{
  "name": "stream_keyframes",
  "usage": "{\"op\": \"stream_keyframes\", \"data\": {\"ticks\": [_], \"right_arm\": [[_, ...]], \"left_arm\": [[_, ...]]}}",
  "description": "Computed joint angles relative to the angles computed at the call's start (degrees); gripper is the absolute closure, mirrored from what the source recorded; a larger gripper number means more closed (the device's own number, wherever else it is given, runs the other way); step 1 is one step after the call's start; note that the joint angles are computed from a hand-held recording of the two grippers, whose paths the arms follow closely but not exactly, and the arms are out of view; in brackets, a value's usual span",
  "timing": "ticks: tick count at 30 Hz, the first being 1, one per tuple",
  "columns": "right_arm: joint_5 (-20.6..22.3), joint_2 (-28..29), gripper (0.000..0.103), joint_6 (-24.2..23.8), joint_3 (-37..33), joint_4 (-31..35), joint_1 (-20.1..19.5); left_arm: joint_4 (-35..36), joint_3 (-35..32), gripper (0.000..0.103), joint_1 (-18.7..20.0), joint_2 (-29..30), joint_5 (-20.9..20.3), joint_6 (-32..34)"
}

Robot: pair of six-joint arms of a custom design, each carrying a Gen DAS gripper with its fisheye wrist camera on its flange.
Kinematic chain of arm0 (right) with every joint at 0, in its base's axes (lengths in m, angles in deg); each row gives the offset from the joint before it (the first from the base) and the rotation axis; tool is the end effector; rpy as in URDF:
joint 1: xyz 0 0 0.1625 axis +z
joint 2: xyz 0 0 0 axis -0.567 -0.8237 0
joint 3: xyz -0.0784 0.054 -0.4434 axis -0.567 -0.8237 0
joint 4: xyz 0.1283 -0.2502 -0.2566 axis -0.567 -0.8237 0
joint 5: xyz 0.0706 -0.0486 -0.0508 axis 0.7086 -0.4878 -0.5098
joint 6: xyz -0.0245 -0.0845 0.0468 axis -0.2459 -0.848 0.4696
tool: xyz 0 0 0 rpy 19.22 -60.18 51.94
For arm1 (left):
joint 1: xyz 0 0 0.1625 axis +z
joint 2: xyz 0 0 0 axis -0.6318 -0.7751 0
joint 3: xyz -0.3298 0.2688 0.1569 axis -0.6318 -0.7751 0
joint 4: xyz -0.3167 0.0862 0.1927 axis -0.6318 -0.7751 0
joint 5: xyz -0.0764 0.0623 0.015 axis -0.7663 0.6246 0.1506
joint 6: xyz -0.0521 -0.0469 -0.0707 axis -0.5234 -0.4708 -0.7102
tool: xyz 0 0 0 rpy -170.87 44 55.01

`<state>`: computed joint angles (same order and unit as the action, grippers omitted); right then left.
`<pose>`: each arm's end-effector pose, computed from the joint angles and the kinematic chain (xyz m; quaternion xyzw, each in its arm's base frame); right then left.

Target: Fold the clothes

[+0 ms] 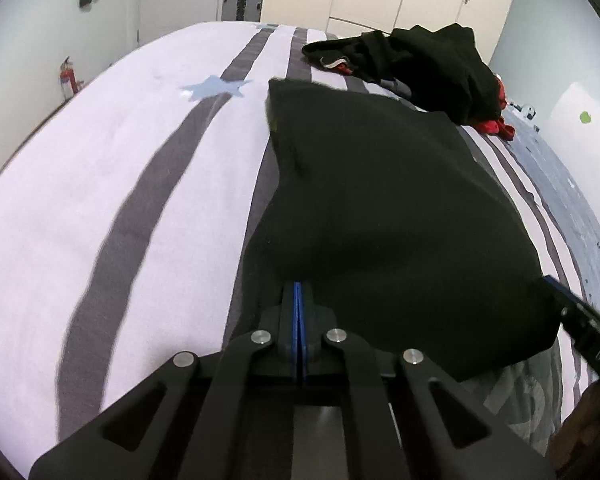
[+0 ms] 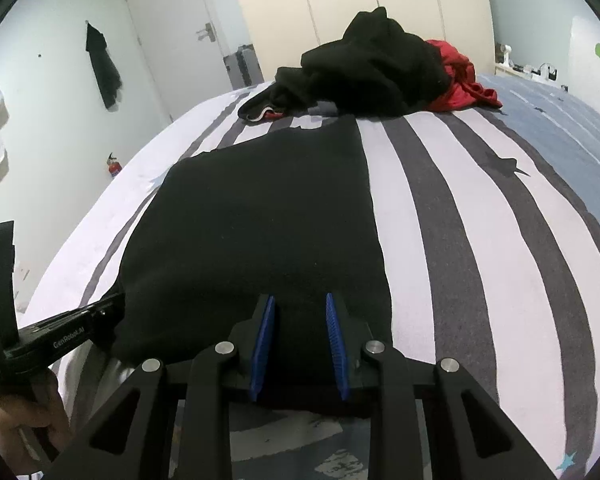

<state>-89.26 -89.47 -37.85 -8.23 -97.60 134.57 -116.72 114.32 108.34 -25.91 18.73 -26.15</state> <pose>0.2288 -0.8344 0.0557 0.0720 -0.8880 0.3675 0.2669 -0.0140 -0.6603 0.2187 -0.1814 0.8060 -0.4359 0.3569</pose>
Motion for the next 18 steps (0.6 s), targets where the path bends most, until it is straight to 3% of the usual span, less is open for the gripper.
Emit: {"op": "stream_keyframes", "data": {"ticks": [5, 7, 9, 14, 17, 18], "right_arm": [[-1.4, -2.5, 0.08, 2.0, 2.2, -1.2, 0.4], [-2.1, -3.3, 0.08, 4.3, 3.9, -0.1, -0.2], [-1.6, -3.4, 0.08, 3.7, 5.7, -1.8, -0.8], [0.4, -3.8, 0.078, 5.0, 7.2, -2.5, -1.6], [0.2, -4.4, 0.077, 4.9, 5.5, 1.3, -1.3], [-0.3, -4.3, 0.077, 4.9, 4.1, 3.0, -1.1]], "left_arm": [[-4.1, -0.2, 0.101, -1.1, -0.4, 2.8, 3.9], [-1.4, -0.1, 0.101, -0.4, -0.7, 2.6, 1.8], [2.9, 0.3, 0.101, 1.0, -1.0, 1.0, -2.0], [5.1, 0.0, 0.101, 1.1, -1.1, 1.2, -2.7], [4.5, -0.5, 0.101, 0.3, -1.8, 2.8, -2.1], [1.7, -1.3, 0.101, -0.1, -1.6, 3.6, 1.1]]}}
